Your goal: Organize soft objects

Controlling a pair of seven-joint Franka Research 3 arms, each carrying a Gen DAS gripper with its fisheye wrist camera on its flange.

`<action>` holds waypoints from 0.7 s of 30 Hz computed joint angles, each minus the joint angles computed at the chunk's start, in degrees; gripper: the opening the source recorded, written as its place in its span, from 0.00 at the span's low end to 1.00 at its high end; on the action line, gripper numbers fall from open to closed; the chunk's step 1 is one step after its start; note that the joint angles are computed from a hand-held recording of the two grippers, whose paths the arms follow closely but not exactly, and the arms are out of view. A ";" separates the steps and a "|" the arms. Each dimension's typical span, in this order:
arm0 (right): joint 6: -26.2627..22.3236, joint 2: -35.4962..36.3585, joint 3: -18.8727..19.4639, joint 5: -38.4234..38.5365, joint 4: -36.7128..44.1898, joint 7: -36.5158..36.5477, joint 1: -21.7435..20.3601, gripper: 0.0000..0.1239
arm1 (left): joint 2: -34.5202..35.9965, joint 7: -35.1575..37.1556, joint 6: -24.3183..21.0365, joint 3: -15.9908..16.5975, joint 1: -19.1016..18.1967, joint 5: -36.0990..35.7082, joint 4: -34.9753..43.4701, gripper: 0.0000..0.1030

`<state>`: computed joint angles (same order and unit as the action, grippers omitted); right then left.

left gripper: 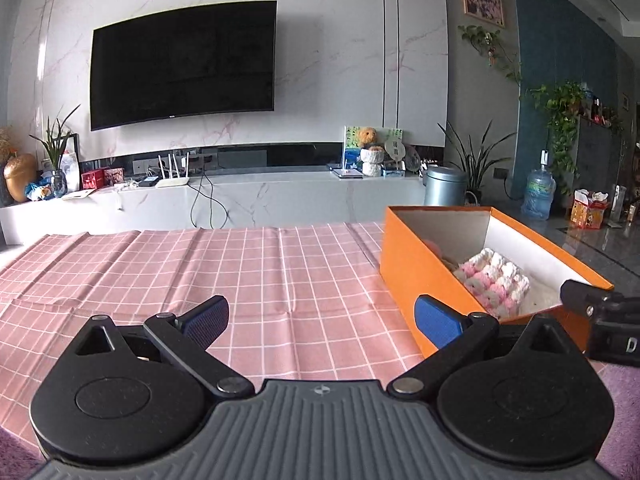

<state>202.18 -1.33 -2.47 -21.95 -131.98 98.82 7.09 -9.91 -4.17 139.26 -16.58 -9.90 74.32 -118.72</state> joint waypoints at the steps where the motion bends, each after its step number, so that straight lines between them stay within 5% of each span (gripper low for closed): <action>1: -0.46 0.19 0.02 -0.13 0.18 -0.08 0.00 0.81 | -0.02 0.02 0.24 0.01 -0.01 0.18 -0.18 1.00; 10: -2.48 1.10 0.26 -5.63 1.40 6.47 -1.42 0.81 | 0.29 1.90 0.82 0.27 -0.42 -2.07 -0.20 1.00; 21: -2.87 0.61 0.34 -4.06 0.70 4.83 -0.87 0.81 | 0.49 3.95 0.30 0.23 -0.50 -4.06 0.16 1.00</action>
<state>199.32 -0.72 -2.14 -26.00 -131.28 103.65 6.23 -9.42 -0.22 139.56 -16.35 -10.39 70.26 -118.56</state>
